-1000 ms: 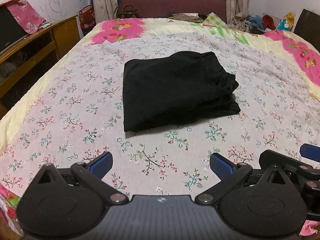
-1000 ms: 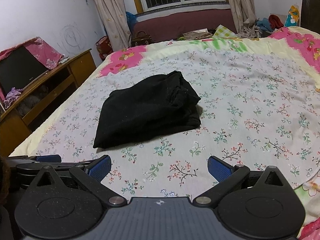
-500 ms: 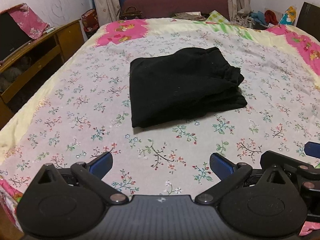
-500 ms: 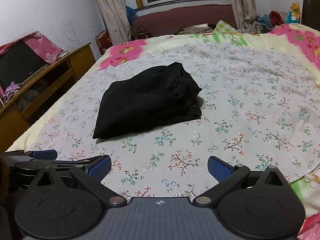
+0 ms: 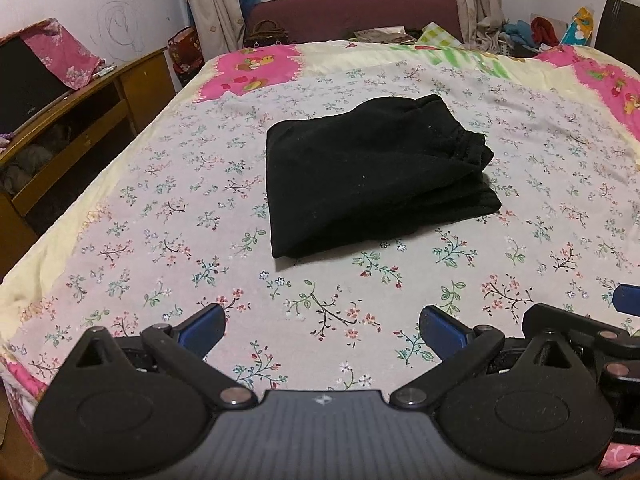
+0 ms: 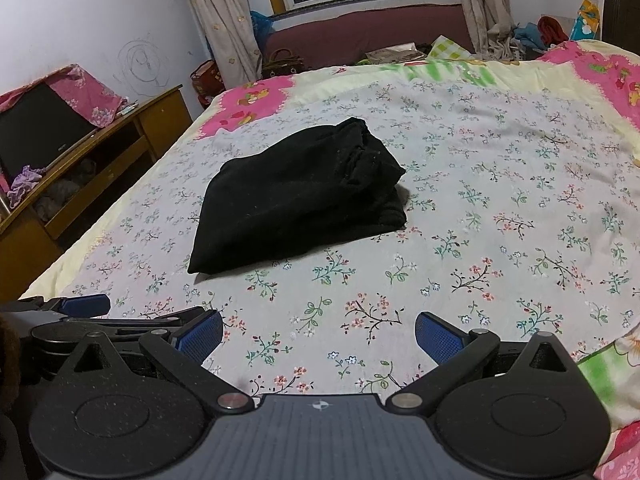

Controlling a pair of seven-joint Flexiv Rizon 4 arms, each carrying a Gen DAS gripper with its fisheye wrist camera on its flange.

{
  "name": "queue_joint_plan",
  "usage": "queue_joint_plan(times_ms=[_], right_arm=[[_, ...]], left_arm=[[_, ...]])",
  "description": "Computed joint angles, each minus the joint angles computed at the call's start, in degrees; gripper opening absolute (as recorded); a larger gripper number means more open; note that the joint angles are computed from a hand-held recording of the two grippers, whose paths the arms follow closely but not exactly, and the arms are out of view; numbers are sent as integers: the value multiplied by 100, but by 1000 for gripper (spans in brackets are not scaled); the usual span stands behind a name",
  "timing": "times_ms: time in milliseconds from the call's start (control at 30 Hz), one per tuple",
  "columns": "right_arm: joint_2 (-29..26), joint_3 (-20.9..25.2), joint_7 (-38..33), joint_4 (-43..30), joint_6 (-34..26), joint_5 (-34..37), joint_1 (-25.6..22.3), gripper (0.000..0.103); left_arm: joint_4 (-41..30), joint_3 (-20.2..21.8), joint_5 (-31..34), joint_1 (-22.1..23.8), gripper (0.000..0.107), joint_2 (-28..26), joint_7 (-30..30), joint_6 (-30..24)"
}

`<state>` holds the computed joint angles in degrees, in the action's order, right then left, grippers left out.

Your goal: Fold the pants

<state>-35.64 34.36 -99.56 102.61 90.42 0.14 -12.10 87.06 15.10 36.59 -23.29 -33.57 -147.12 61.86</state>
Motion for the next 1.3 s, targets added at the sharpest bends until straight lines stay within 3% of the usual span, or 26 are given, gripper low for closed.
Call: queue_joint_plan(times_ms=[1300], right_arm=[[54,-7,-24,13,-6,109,15,94]], left_arm=[[11,-7,120,-11,103,36,-126,-26]])
